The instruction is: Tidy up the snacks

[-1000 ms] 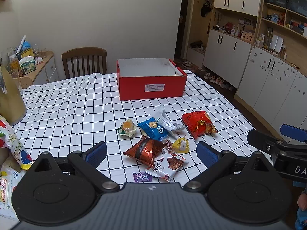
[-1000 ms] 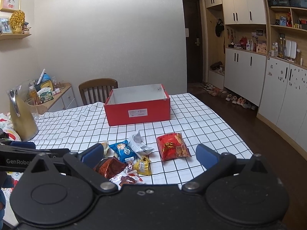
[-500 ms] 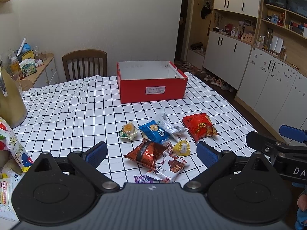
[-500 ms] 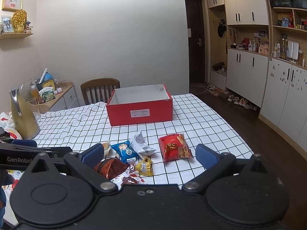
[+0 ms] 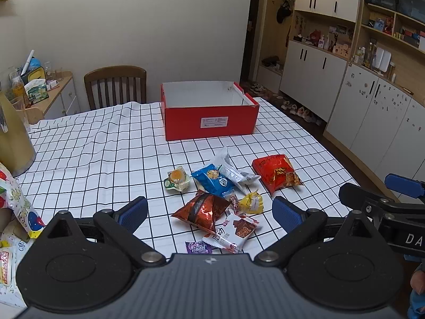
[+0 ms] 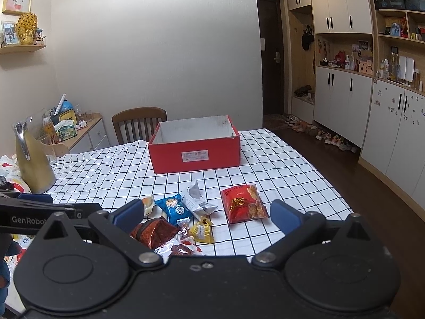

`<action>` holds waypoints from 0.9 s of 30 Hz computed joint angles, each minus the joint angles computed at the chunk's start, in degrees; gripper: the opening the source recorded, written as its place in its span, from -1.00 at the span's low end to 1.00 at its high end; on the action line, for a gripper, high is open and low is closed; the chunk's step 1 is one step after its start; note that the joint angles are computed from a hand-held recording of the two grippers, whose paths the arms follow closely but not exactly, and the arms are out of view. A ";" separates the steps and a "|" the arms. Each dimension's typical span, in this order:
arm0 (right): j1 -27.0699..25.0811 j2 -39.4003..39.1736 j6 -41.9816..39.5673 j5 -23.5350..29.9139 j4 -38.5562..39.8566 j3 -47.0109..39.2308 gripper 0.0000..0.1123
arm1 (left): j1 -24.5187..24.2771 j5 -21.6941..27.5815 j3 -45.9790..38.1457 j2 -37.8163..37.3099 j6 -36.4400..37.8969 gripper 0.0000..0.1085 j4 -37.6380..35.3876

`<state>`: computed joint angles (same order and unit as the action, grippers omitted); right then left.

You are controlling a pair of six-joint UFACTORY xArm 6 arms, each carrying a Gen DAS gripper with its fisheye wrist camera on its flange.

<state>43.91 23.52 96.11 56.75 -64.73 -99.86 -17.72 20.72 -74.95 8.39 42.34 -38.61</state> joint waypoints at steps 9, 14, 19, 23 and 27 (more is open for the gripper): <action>-0.26 1.32 -1.40 -0.35 0.63 -1.51 0.81 | 0.27 -0.01 -1.79 1.89 0.23 0.85 0.47; -1.03 1.29 -2.39 -0.68 0.81 -1.46 0.81 | 0.33 -0.26 -4.34 4.37 -1.17 0.85 1.65; -2.96 0.80 -2.43 -1.30 1.69 -0.43 0.83 | 1.03 1.04 -8.58 8.37 -7.91 0.85 5.71; -5.58 0.40 -3.30 -4.18 3.28 1.47 0.83 | 1.57 2.16 -13.12 12.53 -16.39 0.85 12.85; -8.15 1.07 -4.83 -6.82 4.37 1.84 0.82 | 1.74 3.31 -17.40 16.41 -21.64 0.85 17.51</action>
